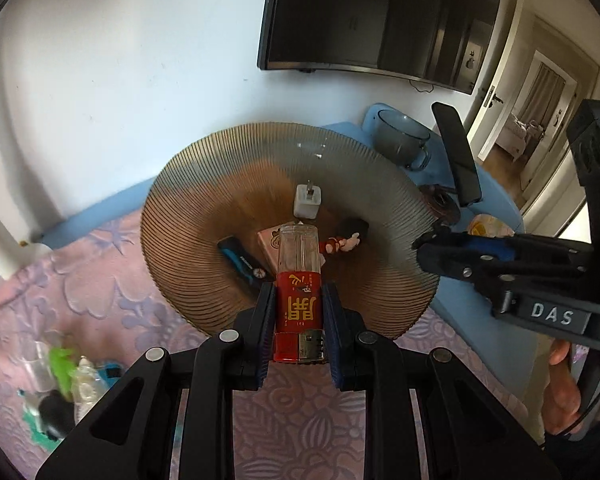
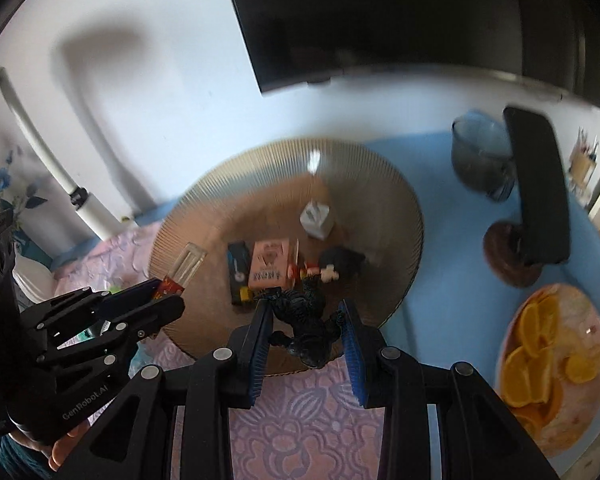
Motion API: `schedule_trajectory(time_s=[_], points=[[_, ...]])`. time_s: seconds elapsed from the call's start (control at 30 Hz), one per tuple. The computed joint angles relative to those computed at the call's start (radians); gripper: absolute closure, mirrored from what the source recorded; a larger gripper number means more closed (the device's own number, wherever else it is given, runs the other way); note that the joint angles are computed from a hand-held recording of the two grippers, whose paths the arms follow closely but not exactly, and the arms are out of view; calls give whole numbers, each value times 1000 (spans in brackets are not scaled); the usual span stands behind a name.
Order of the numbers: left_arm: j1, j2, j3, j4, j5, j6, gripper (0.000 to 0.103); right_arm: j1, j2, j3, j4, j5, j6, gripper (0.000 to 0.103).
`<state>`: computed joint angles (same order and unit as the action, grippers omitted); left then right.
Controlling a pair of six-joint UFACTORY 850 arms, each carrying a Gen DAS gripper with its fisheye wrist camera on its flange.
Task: Organize rigid objects
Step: 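Place the red lighter and black toy into the amber bowl, open both tools, then grasp the green toy with the left tool while the right tool grasps the black box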
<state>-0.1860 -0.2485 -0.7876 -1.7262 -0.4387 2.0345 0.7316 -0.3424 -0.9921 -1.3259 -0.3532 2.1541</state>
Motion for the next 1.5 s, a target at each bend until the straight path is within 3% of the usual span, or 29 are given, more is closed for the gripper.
schedule_trajectory(time_s=[0.07, 0.1, 0.13, 0.17, 0.43, 0.53, 0.67, 0.8, 0.9, 0.97, 1.07, 1.17, 1.27, 1.5], points=[[-5, -2, 1, -35, 14, 29, 82, -9, -15, -11, 37, 9, -33, 70], [-5, -1, 1, -49, 21, 38, 77, -14, -21, -17, 77, 13, -65, 70], [-2, 2, 2, -55, 29, 35, 58, -19, -26, -24, 111, 17, -95, 70], [5, 7, 4, -63, 24, 37, 51, -22, -26, -23, 120, 18, -95, 69], [161, 156, 108, -35, -72, 51, 50, 42, 38, 18, -19, -61, 72, 66], [223, 239, 166, -77, -82, 105, 33, 72, 41, 2, -27, -62, 75, 66], [310, 330, 224, -77, -127, 173, 33, 117, 30, -40, -50, -65, 63, 66], [422, 388, 301, -127, -155, 239, 26, 179, -10, -87, -132, -73, 117, 47], [497, 337, 350, -254, -152, 374, 26, 230, -85, -130, -205, -92, 184, 44], [525, 273, 365, -376, -128, 491, 26, 269, -153, -161, -242, -149, 210, 44], [560, 151, 361, -523, -124, 623, 27, 290, -240, -205, -336, -93, 288, 44], [585, 67, 326, -492, -110, 566, 29, 302, -299, -253, -333, -95, 250, 44], [598, 74, 340, -522, -159, 589, 29, 305, -322, -259, -366, -96, 270, 44], [581, 76, 351, -561, -152, 641, 28, 293, -359, -299, -221, -60, 124, 43]])
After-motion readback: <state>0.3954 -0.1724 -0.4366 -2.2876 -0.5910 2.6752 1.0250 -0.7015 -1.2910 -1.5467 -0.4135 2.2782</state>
